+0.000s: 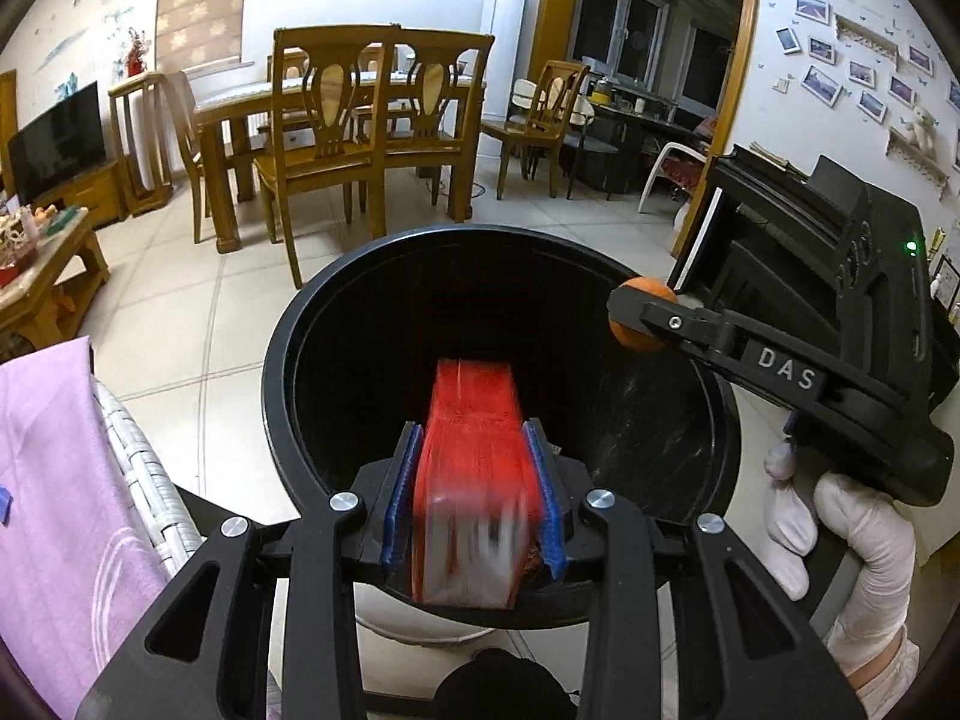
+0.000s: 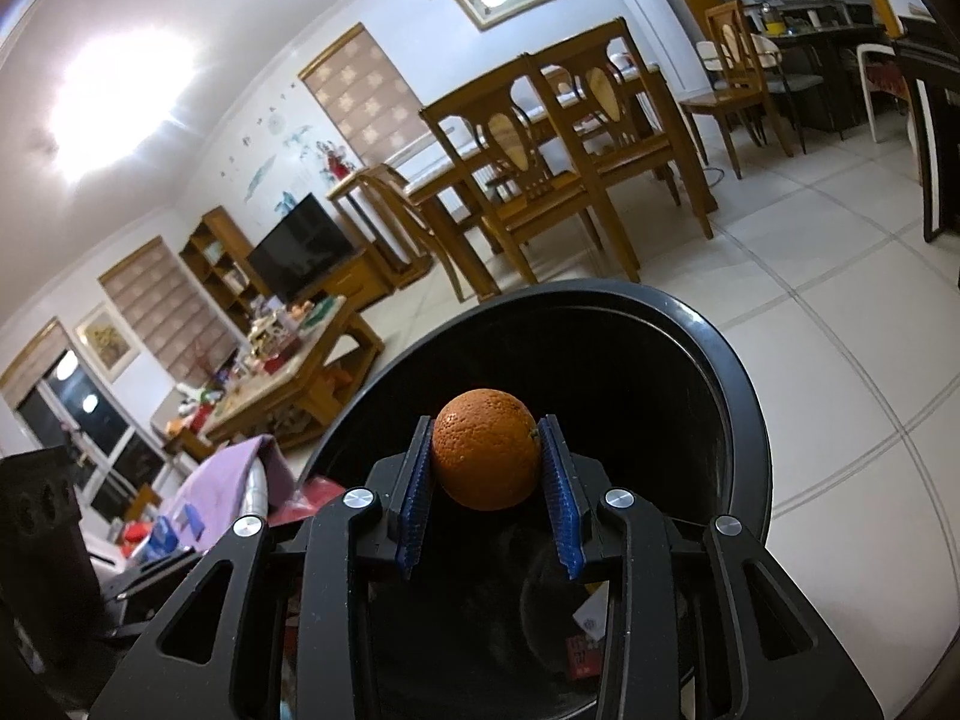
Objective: Collect trash
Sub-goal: 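Carry the red carton and orange over the bin and open both tools, then grasp the purple-and-white tube with the left tool while the right tool grasps the blue stick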
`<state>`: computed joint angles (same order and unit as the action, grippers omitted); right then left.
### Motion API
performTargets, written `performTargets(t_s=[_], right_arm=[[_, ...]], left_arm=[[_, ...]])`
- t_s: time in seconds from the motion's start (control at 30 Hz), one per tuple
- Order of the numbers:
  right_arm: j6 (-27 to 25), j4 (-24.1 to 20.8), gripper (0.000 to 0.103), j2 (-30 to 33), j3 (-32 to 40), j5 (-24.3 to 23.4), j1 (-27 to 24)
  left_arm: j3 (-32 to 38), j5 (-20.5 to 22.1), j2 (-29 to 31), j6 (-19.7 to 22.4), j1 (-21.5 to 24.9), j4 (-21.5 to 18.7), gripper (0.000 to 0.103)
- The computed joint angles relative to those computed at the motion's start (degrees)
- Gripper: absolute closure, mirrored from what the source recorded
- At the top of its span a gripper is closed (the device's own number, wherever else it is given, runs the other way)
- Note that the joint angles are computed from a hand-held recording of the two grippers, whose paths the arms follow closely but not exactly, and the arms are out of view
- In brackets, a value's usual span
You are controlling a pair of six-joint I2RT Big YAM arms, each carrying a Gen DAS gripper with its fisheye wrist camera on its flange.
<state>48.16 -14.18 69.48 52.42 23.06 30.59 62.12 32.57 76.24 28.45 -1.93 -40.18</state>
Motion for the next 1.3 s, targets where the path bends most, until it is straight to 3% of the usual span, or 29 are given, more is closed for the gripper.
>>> performTargets(t_s=[0.03, 0.07, 0.1, 0.23, 0.33, 0.63, 0.83, 0.97, 1.1, 1.23, 1.3], right_arm=[[0.41, -0.21, 0.062, -0.06, 0.09, 0.91, 0.81], [-0.04, -0.03, 0.061, -0.25, 0.11, 0.61, 0.41], [-0.24, 0.11, 0.054, -0.32, 0.15, 0.75, 0.53], [0.91, 1.27, 0.021, -0.81, -0.19, 2.36, 1.51], [1.31, 1.91, 0.015, -0.75, 0.00, 1.50, 2.11], [-4.86, 2.39, 0.014, 5.03, 6.39, -1.98, 6.89], [-9.56, 0.30, 0.014, 12.82, 15.17, -6.82, 11.65], [-12.47, -3.43, 0.014, 18.77, 23.12, -9.01, 14.18], [-16.24, -9.14, 0.014, 25.29, 33.55, -10.56, 15.96], [-21.79, -17.84, 0.014, 34.39, 48.12, -13.00, 16.46], [-24.66, -24.39, 0.014, 40.95, 58.82, -15.01, 16.36]], left_arm=[[0.17, -0.39, -0.08, -0.36, 0.07, 0.07, 0.053], [0.06, -0.81, -0.42, -0.87, 0.14, 0.81, 0.035], [-0.54, -0.83, -1.20, -1.23, 0.42, 1.99, 0.026], [-1.15, 0.53, -3.02, -0.32, 2.05, 2.11, 0.019], [-2.57, 1.22, -4.80, 0.40, 4.03, 3.71, 0.007], [-1.70, 5.29, -5.44, 5.38, 18.13, 1.46, 0.006], [3.98, 6.20, 1.14, 5.59, 30.76, 1.75, 0.006], [9.72, 5.12, 7.38, 4.60, 36.58, 1.78, 0.006], [15.85, 1.80, 13.20, 7.28, 38.07, -1.04, 0.006], [21.74, -0.83, 18.57, 11.09, 37.60, -5.55, 0.006], [23.41, -1.91, 20.47, 13.79, 37.49, -7.37, 0.006]])
